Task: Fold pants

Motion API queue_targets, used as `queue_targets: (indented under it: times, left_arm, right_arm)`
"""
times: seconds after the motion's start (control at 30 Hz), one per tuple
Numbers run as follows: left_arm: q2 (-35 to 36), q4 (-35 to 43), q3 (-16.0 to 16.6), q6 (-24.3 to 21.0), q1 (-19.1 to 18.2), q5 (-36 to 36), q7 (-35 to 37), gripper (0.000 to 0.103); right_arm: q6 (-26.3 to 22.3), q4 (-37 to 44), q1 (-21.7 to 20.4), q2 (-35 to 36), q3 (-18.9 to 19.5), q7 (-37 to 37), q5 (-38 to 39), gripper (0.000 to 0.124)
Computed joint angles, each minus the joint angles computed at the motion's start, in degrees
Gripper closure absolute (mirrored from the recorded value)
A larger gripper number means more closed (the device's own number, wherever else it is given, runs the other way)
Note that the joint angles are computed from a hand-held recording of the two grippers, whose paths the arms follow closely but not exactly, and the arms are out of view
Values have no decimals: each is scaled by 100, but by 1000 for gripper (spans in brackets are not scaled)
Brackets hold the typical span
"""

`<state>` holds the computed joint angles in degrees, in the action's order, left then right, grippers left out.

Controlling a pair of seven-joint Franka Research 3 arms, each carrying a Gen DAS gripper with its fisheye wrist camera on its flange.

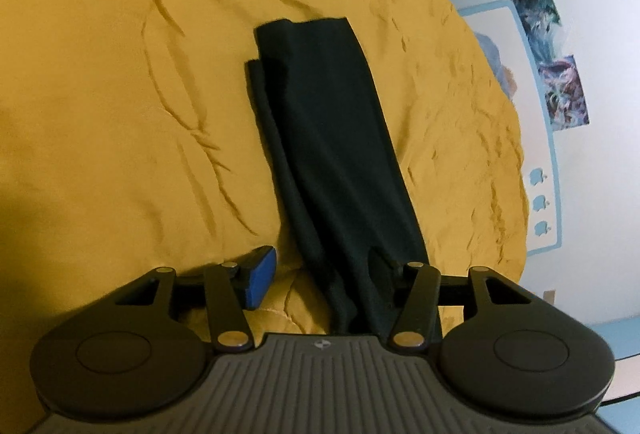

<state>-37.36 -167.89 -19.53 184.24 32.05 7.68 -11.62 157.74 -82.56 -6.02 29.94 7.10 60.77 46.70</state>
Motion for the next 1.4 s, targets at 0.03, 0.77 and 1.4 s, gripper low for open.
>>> queue_targets:
  times: [0.03,0.77,1.4]
  left_arm:
    - [45,9,-48,33,56,-12,-36,41]
    - [810,238,-3824,2288,3661,-2400,-144,76]
    - [-443,1919,-4124,1014,4048,-1352,1762,94]
  right_arm:
    - [10,-179,-102,-157,274,-560,201,96]
    - [-88,-1919,1872,-775,959,-5575,1527,93]
    - [-952,-1763,1672,-986,497,-4220,2168,93]
